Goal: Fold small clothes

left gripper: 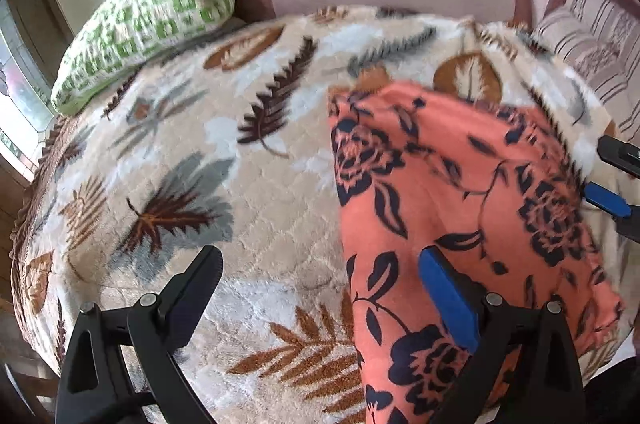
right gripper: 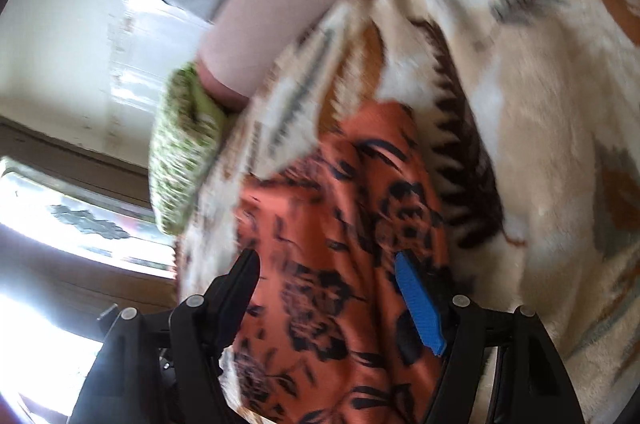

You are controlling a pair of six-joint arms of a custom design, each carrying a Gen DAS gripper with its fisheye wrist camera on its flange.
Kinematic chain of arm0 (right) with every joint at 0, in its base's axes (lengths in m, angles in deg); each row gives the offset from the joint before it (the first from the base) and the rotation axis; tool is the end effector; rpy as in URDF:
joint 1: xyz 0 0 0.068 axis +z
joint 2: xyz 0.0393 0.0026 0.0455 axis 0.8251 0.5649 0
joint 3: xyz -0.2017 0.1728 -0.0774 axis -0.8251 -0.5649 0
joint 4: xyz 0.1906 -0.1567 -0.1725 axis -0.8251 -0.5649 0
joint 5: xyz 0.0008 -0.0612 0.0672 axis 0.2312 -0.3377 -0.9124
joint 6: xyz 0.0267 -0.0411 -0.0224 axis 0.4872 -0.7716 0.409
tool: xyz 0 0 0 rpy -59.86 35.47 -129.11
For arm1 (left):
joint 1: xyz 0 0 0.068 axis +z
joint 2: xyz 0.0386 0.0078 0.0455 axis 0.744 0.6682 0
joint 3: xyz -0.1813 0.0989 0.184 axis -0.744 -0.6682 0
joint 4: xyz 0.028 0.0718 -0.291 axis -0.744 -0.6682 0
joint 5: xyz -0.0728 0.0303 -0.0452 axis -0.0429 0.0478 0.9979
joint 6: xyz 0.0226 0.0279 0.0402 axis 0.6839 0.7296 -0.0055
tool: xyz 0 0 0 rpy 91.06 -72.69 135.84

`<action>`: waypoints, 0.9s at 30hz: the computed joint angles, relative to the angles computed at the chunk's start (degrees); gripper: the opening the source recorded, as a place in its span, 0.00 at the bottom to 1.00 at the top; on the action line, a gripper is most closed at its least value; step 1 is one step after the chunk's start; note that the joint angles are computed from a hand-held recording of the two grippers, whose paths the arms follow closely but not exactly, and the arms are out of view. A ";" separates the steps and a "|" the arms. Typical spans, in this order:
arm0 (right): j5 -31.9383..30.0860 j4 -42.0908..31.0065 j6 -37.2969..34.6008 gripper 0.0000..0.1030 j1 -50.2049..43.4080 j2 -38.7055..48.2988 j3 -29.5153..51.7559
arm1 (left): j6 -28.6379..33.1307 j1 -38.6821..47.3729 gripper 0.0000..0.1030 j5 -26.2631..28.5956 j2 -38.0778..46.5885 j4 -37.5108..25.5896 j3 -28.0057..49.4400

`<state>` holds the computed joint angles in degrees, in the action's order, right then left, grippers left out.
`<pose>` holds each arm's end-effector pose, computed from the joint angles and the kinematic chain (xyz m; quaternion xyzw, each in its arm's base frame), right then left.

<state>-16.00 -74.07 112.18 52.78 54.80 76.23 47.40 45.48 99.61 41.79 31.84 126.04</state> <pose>0.1881 -0.0007 0.1528 0.3963 0.7578 0.3380 0.3930 0.3366 -0.0242 0.2227 0.3300 0.9007 -0.0494 0.2783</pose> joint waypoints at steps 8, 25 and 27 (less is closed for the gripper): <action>-4.64 9.40 1.47 0.70 4.06 20.50 6.04 | 3.60 -1.48 0.96 -3.64 -0.76 3.38 -5.93; -4.97 -6.91 0.11 0.70 -5.61 -9.58 -2.40 | -4.37 -0.33 0.97 -0.09 -1.79 0.80 1.02; -4.93 -9.00 0.01 0.70 -6.29 -12.83 -3.00 | -6.22 0.63 0.97 -0.95 -0.99 0.96 2.38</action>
